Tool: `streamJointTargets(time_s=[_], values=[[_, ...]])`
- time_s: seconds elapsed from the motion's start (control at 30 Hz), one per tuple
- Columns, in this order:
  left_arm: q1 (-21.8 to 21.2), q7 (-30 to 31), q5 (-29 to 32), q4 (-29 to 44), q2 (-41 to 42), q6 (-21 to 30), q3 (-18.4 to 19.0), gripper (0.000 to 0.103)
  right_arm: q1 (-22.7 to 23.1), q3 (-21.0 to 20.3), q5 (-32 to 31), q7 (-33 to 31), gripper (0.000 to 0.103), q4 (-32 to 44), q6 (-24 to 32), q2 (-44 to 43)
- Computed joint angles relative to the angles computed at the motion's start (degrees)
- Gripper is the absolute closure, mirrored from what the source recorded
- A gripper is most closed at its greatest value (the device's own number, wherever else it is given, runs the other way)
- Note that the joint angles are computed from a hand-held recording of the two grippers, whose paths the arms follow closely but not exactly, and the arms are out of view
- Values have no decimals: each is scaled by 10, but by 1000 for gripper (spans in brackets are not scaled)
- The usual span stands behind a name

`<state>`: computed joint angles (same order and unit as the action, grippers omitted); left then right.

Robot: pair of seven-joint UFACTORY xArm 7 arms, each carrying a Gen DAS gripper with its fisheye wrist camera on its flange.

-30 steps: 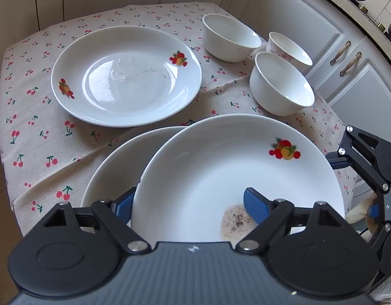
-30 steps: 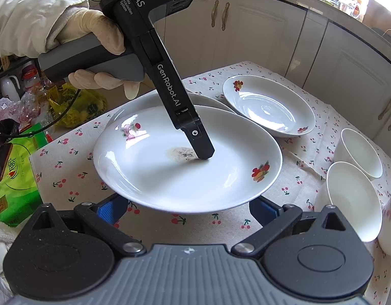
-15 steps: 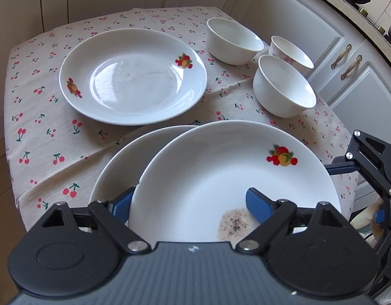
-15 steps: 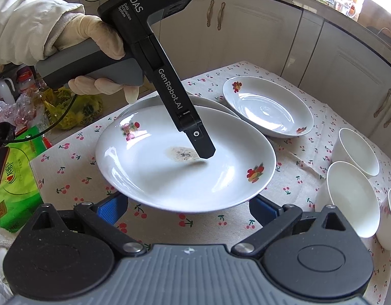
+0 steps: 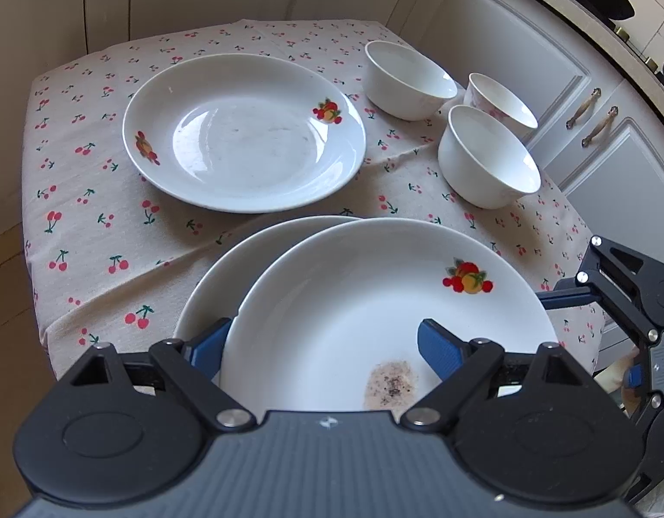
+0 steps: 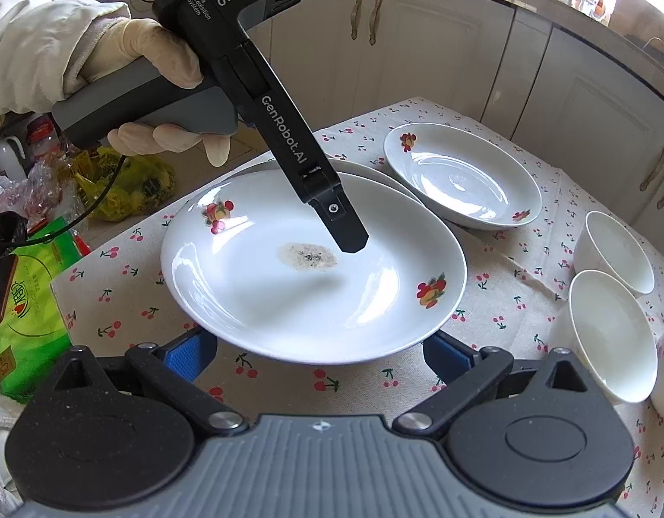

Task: Organize plates and bowls
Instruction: 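Lower the stained plate onto the other white plate with the left gripper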

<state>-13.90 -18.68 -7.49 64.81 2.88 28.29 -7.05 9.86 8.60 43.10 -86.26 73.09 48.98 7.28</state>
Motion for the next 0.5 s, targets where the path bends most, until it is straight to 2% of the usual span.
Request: streamJointTargets(time_s=[0.33, 0.5], values=[[2, -15, 10, -2, -9, 9, 2, 12, -1, 1, -1, 0, 0, 8, 9, 6], [1, -39, 36, -2, -16, 17, 3, 12, -3, 2, 0, -3, 0, 8, 11, 7]])
